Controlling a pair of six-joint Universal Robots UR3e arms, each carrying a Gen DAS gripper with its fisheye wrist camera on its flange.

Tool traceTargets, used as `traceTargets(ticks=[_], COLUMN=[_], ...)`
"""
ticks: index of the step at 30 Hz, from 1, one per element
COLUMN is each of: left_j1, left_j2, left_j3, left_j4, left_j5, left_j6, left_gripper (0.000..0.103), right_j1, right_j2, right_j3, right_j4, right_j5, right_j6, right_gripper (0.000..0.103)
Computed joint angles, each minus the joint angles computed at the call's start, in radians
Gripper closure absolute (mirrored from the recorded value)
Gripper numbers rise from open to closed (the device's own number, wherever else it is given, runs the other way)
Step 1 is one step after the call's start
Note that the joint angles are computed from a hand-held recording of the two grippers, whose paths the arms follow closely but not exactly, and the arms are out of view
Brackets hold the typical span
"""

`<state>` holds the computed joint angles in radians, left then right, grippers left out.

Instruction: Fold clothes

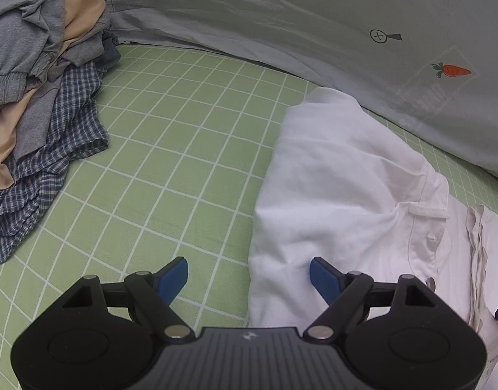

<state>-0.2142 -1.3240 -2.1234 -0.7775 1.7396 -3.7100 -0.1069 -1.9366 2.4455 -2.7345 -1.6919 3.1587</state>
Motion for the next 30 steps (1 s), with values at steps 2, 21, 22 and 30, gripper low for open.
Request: traceTargets(ticks=[2,21,22,30], left_j1=[0.03,0.186,0.168,-0.028], left_j2=[-0.012,-0.004,0.003,-0.005], left_j3=[-0.015,-0.156,-0.146,0.031], left_j4=[0.025,0.187,0.179,0.129], left_j5=[-0.031,-0.392,-0.378,-0.267], left_j6=[0.014,0.081,0.079,0.033], left_gripper=[0.015,0.065,0.077,0.093], right_j1=[0.023,-0.019,-0.025,-0.17], right_j2=[0.039,-0.041,-0.053,-0.311], right_j3=[-0.001,-0.042,-0.039,0.042], right_j4=[0.041,0.229,0.232,0.353], right_j5=[-0.004,-0.017,-0.014,0.089], right_j6=[-0.037,0.019,0.018,-0.034], right_gripper=[0.013,0.012,0.013,0.013])
